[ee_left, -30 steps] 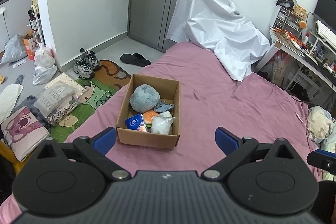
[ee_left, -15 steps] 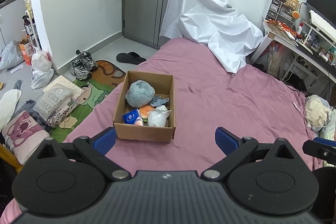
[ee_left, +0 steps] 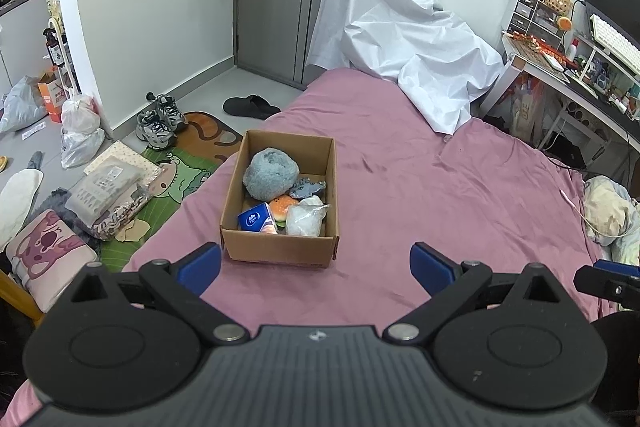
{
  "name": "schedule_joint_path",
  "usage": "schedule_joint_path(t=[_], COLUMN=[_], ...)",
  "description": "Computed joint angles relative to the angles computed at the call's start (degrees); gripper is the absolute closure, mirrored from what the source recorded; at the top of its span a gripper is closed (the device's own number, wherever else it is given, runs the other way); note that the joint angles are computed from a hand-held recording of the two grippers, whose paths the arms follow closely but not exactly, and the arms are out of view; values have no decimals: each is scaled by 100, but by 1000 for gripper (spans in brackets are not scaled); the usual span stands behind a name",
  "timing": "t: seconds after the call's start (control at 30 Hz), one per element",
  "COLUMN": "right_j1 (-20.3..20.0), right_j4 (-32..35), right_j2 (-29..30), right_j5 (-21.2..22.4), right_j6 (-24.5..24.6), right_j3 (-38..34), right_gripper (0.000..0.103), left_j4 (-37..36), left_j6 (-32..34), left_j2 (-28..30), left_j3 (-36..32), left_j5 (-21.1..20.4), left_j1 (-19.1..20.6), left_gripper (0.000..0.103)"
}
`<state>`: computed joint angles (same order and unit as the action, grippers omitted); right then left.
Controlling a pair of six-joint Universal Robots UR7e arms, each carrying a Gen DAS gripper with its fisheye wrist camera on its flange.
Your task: Organize soft objects
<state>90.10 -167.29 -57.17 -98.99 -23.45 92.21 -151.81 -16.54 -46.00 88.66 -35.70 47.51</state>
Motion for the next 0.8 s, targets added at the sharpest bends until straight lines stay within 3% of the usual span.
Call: schedule_joint_path(t=[0.8], right_j1=[34], right_j4=[247], right_j2=[35], right_j5=[-79], right_j6=[-11], right_j3=[-91], right_gripper=[0], left_j4=[135], left_j6=[-90], left_j2=[-36], left_j3=[18], left_j5=[80], left_j1=[14], left_gripper=[3])
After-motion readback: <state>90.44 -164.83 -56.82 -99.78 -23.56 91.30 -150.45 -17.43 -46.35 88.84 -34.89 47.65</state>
